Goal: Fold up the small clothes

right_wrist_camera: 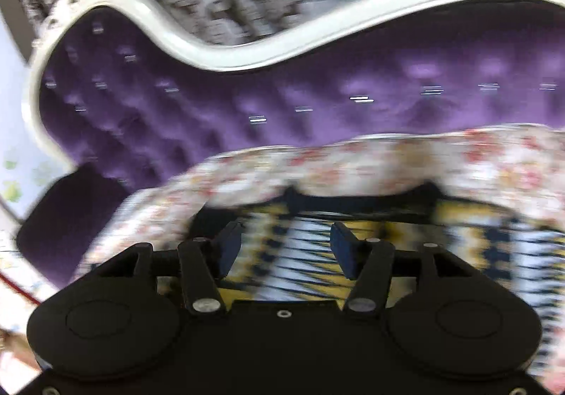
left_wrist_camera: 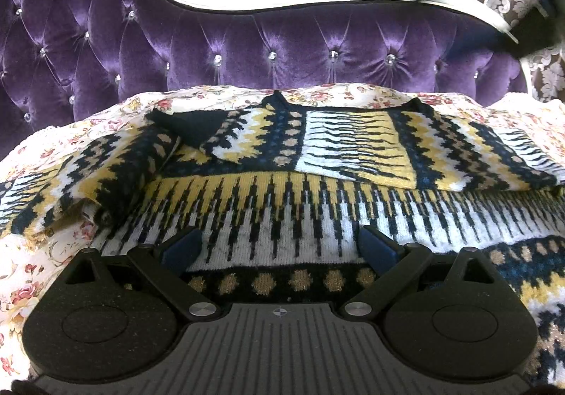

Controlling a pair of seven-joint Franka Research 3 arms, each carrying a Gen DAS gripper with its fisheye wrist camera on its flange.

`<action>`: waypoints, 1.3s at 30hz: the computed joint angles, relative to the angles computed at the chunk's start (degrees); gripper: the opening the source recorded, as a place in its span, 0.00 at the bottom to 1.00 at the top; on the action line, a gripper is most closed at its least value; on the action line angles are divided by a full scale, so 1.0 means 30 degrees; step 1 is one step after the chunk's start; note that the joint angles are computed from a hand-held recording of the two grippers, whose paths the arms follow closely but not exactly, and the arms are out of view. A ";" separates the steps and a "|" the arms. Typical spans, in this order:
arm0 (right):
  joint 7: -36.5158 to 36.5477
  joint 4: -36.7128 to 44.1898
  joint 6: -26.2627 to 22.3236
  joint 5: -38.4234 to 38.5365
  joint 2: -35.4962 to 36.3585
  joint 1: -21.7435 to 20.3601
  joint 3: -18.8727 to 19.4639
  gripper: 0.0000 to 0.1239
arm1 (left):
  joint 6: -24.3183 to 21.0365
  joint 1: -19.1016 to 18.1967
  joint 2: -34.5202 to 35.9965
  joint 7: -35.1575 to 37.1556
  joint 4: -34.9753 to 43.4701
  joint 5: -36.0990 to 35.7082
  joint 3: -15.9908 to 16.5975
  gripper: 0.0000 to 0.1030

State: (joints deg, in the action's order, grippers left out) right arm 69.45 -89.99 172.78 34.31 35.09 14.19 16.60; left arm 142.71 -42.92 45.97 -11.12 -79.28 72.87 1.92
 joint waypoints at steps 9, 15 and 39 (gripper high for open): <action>0.4269 -0.5566 0.3933 -0.2479 -0.1350 0.3079 -0.5409 0.50 | 0.0071 0.0008 -0.0024 -0.0042 -0.0028 0.0018 0.0021 0.95; 0.3095 -0.7481 0.9044 -0.4193 -0.0842 0.1931 -0.3700 0.52 | 0.0189 0.0089 -0.0122 -0.0091 -0.0138 -0.0016 -0.0014 0.95; 0.8485 -1.0180 1.2303 -1.5212 -0.1618 -0.4272 0.0765 0.83 | 0.2032 0.1600 -0.4794 -0.2700 -0.5244 0.1518 -0.0237 0.94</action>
State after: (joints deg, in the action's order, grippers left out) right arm 94.90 -120.53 209.68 -11.33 30.24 1.37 18.89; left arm 148.80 -38.12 31.59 -19.22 -95.01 77.43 1.21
